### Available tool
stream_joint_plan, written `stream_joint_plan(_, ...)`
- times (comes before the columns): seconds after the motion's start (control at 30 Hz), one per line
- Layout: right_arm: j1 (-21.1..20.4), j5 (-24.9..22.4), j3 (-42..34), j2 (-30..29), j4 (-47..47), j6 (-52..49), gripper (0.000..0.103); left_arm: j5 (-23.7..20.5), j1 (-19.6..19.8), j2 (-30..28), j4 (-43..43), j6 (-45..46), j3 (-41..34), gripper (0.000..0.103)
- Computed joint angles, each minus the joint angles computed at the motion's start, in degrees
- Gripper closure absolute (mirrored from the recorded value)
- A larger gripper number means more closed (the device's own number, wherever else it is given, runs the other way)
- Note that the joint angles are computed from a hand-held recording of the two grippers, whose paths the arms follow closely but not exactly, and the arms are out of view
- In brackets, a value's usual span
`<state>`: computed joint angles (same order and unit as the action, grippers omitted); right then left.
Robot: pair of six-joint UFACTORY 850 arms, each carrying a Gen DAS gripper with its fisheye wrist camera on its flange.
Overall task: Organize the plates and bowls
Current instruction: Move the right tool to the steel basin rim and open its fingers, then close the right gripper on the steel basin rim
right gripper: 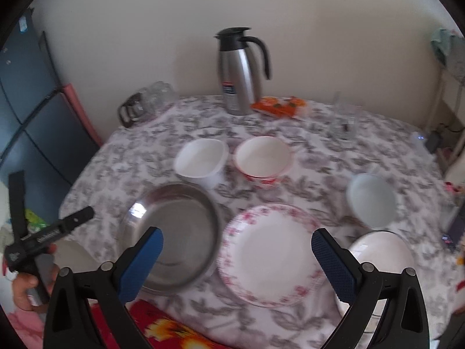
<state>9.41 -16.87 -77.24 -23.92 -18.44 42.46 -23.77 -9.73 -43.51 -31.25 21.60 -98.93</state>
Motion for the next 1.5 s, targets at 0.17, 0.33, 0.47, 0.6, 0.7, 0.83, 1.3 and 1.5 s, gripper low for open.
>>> stream_joint_plan(0.17,0.4,1.2,-2.7,-4.1,14.6,-13.6,0.0,3.0,0.9,-0.5,-3.8,3.9,0.7,0.0)
stream_joint_plan(0.33,0.4,0.8,-4.5,-8.4,23.8,-22.1,0.003,4.5,1.7,-1.8,-9.6,9.4,0.7,0.0)
stream_joint_plan(0.47,-0.3,0.7,-5.0,-10.8,34.2,-31.0,0.019,4.5,2.0,-3.3,-13.6,13.3,0.0,0.0)
stream_joint_plan(0.6,-1.2,1.1,-4.6,-12.4,47.3,-42.4,0.029,5.4,1.7,-4.7,-16.1,17.0,-0.3,0.0)
stream_joint_plan(0.7,-1.9,0.2,-4.7,-13.5,58.4,-52.9,0.035,1.2,1.9,-7.2,-13.2,14.1,-3.5,0.0)
stream_joint_plan(0.83,-2.2,-0.8,-5.5,-14.8,62.3,-56.7,0.041,-1.2,1.4,-10.0,-5.3,6.4,-7.0,0.0)
stream_joint_plan(1.3,-4.0,-4.0,-8.1,-18.9,69.6,-60.8,0.068,-6.8,0.9,-15.9,4.6,-5.3,-14.3,0.015)
stream_joint_plan(1.5,-4.1,-4.2,-7.9,-18.8,71.2,-62.8,0.072,-9.1,0.5,-17.2,6.6,-6.5,-16.4,0.04)
